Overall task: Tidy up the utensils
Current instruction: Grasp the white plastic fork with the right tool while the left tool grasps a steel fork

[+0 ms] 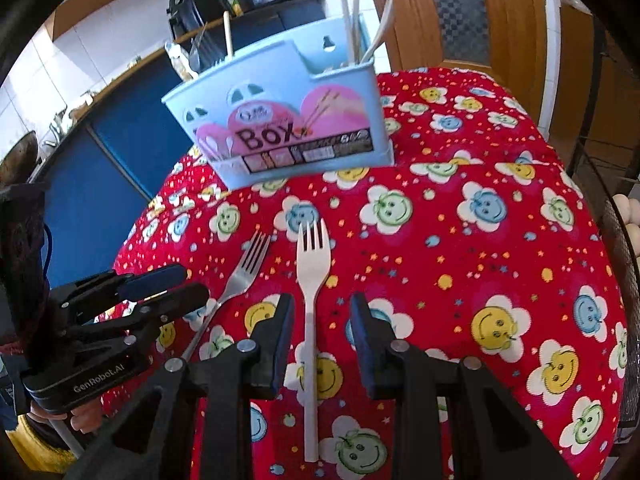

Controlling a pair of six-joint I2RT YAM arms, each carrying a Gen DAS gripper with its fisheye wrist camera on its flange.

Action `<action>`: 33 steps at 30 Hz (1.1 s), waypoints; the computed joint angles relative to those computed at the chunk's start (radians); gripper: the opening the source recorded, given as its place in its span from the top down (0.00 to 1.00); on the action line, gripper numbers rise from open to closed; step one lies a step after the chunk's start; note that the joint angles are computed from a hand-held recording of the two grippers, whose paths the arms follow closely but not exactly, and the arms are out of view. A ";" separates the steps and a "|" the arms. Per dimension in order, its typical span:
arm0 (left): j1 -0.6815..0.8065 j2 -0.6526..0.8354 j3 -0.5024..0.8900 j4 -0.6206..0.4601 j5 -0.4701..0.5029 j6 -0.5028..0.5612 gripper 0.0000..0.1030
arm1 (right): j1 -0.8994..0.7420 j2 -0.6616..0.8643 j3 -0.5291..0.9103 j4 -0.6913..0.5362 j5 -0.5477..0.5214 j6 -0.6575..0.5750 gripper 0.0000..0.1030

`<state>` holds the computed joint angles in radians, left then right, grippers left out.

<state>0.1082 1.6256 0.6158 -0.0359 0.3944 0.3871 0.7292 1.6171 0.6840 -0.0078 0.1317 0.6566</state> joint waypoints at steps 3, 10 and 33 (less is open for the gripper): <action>-0.006 0.019 0.003 -0.004 -0.017 0.009 0.67 | 0.002 0.029 0.020 -0.015 -0.011 -0.002 0.70; -0.030 0.099 0.054 -0.060 -0.036 0.047 0.67 | 0.004 0.073 0.054 -0.045 -0.021 -0.008 0.70; -0.039 0.192 0.167 -0.121 -0.024 0.087 0.94 | -0.020 0.169 0.162 -0.120 -0.006 -0.036 0.91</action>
